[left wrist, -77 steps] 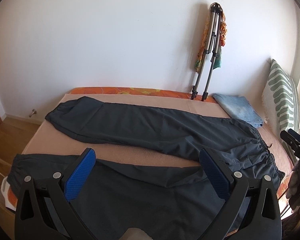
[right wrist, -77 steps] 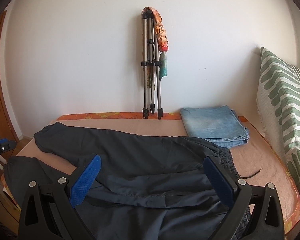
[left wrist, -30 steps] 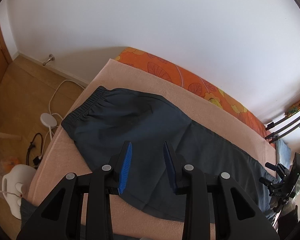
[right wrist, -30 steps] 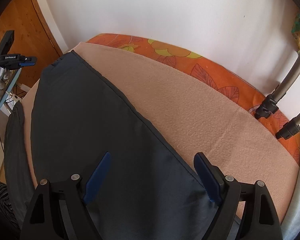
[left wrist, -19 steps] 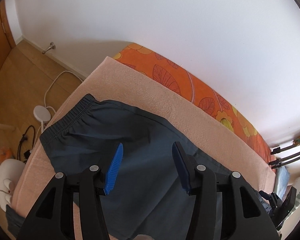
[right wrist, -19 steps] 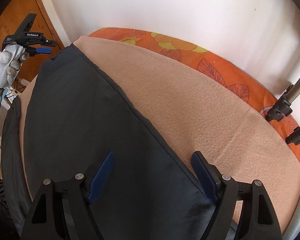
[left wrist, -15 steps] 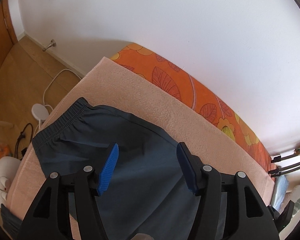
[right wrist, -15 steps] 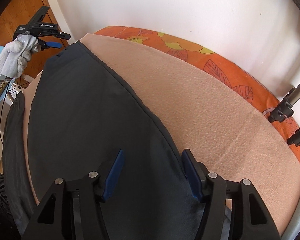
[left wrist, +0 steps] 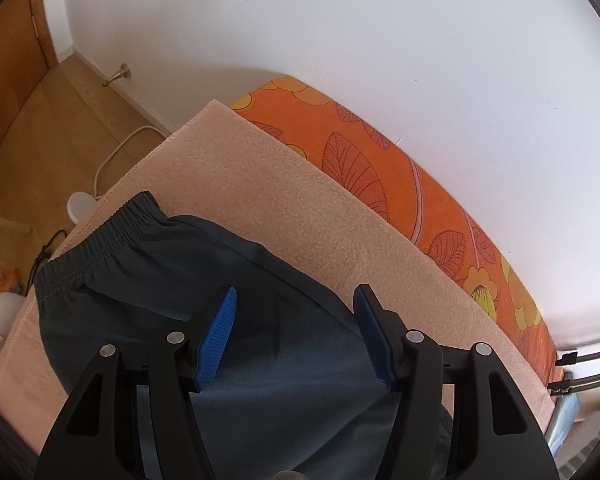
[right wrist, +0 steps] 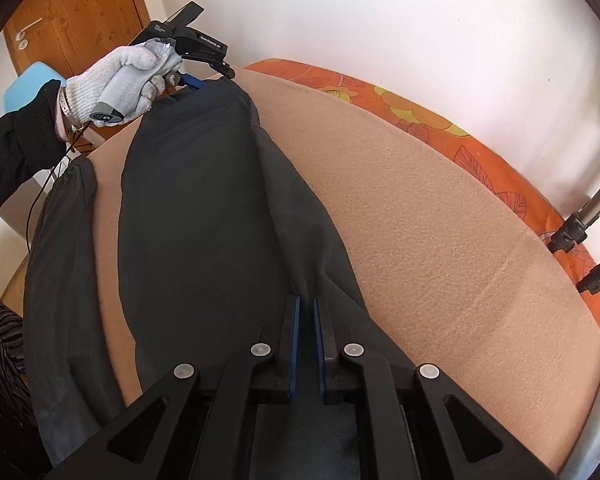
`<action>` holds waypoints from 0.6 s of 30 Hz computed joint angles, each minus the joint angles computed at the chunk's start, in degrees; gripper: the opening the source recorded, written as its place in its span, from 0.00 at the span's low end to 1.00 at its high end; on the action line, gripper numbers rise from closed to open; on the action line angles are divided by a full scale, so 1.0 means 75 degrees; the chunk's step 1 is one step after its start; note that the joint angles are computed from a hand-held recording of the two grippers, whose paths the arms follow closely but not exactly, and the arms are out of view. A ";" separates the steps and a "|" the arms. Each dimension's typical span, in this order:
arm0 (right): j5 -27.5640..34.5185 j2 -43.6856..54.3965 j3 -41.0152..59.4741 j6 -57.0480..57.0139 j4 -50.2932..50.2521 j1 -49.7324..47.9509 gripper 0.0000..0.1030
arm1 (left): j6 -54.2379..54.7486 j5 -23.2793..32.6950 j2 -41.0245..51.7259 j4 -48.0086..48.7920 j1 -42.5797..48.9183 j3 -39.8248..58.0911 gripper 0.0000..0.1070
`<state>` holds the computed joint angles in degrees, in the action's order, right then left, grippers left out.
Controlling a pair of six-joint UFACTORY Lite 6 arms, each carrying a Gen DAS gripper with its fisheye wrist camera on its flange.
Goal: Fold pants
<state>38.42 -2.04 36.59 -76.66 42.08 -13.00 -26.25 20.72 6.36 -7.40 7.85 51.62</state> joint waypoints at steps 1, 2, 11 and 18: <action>0.0049 -0.0207 -0.0133 0.0036 -0.0056 0.0013 0.03 | -0.0036 -0.0087 0.0030 -0.0010 -0.0011 -0.0039 0.55; 0.0064 -0.0397 -0.0238 0.0113 -0.0151 0.0052 0.03 | -0.0260 -0.0212 0.0015 0.0154 -0.0051 -0.0120 0.50; 0.0318 -0.1080 -0.0335 0.0463 -0.0567 -0.0041 0.03 | -0.0931 -0.1319 -0.0201 0.0758 -0.0031 -0.0882 0.05; -0.0407 0.0207 0.0624 0.0310 -0.0775 -0.0240 0.50 | -0.0559 -0.1605 -0.0479 0.0521 0.0026 -0.1086 0.03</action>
